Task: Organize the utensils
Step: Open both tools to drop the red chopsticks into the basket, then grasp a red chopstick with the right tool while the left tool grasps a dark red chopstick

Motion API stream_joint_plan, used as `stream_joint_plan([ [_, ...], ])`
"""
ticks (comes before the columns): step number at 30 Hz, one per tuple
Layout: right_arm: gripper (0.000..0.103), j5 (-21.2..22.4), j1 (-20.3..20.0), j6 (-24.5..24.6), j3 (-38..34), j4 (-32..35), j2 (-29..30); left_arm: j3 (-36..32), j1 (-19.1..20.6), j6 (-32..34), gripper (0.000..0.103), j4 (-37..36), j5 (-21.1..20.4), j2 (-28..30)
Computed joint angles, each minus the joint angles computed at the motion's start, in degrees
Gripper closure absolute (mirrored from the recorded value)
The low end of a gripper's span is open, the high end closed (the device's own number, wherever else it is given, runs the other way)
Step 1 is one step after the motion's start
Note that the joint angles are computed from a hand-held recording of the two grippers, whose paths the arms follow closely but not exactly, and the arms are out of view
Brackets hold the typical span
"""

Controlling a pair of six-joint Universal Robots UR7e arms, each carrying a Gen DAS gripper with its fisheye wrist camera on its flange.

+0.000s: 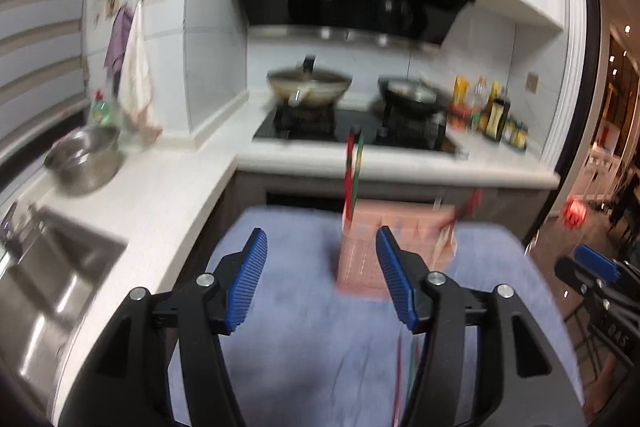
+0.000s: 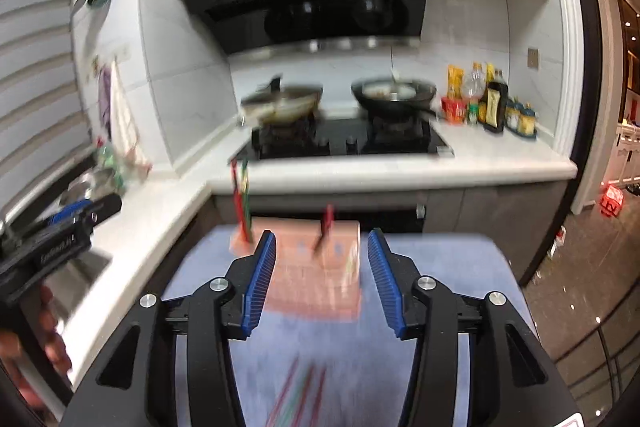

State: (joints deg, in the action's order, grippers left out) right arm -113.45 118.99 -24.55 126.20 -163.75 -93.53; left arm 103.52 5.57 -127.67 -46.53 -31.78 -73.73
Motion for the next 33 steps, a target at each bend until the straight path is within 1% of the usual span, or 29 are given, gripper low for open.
stream_joint_plan([
  [2, 0.056, -1.54, -0.7, -0.44, 4.66, 2.1, -4.32, 3.37, -1.96, 0.74, 0.049, -3.92, -3.89, -0.9],
  [4, 0.056, -2.85, -2.06, -0.67, 10.24, 6.68, -10.03, 7.84, -4.7, 0.34, 0.049, -9.39, -8.23, -1.97],
  [7, 0.056, -4.38, -4.15, -0.44, 16.61, 10.47, -15.83, 12.55, -7.53, 0.37, 0.049, -15.81, -13.15, -2.25],
  [8, 0.056, -5.42, -4.67, -0.47, 18.44, 10.9, -16.96, 14.3, -8.51, 0.71, 0.049, -18.81, -15.22, -2.23],
  [9, 0.057, -5.63, -5.26, -0.57, 19.88, 10.97, -17.88, 15.37, -9.14, 0.83, 0.049, -20.66, -16.3, -2.2],
  [11, 0.059, -4.84, -7.41, -0.67, 23.05, 12.11, -20.31, 17.46, -10.53, 1.09, 0.049, -24.46, -18.94, -1.49],
  [12, 0.061, -4.95, -7.86, -1.05, 24.1, 11.85, -20.87, 18.01, -11.1, 0.9, 0.049, -25.4, -19.74, -1.0],
  [13, 0.065, -5.04, -8.5, -1.62, 25.53, 11.23, -21.26, 18.62, -11.81, 0.51, 0.049, -26.18, -20.52, -0.5],
  [16, 0.07, -4.61, -9.96, -2.42, 27.69, 9.89, -21.22, 20.38, -13.26, 0.57, 0.049, -29.53, -22.43, 0.41],
  [18, 0.074, -4.62, -10.02, -2.11, 28.42, 8.96, -19.95, 21.02, -13.6, 0.96, 0.049, -31.08, -23.6, 1.24],
  [23, 0.078, -4.98, -11.07, -2.89, 30.46, 3.91, -16.75, 23.31, -14.66, 1.67, 0.049, -35.8, -26.87, 2.1],
  [25, 0.082, -5.33, -10.96, -2.68, 30.6, 2.89, -15.78, 24.01, -14.86, 1.58, 0.049, -37.05, -27.3, 2.12],
  [31, 0.082, -5.46, -12.08, -2.09, 30.7, -0.6, -12.4, 25.17, -14.61, 3.19, 0.049, -40.83, -27.98, 3.02],
  [32, 0.083, -5.18, -12.73, -2.01, 30.64, -1.08, -11.83, 25.14, -14.53, 3.51, 0.049, -41.17, -27.92, 3.25],
  [33, 0.088, -5.01, -13.18, -1.98, 30.55, -1.16, -11.61, 25.16, -14.31, 3.96, 0.049, -41.86, -27.77, 3.54],
])
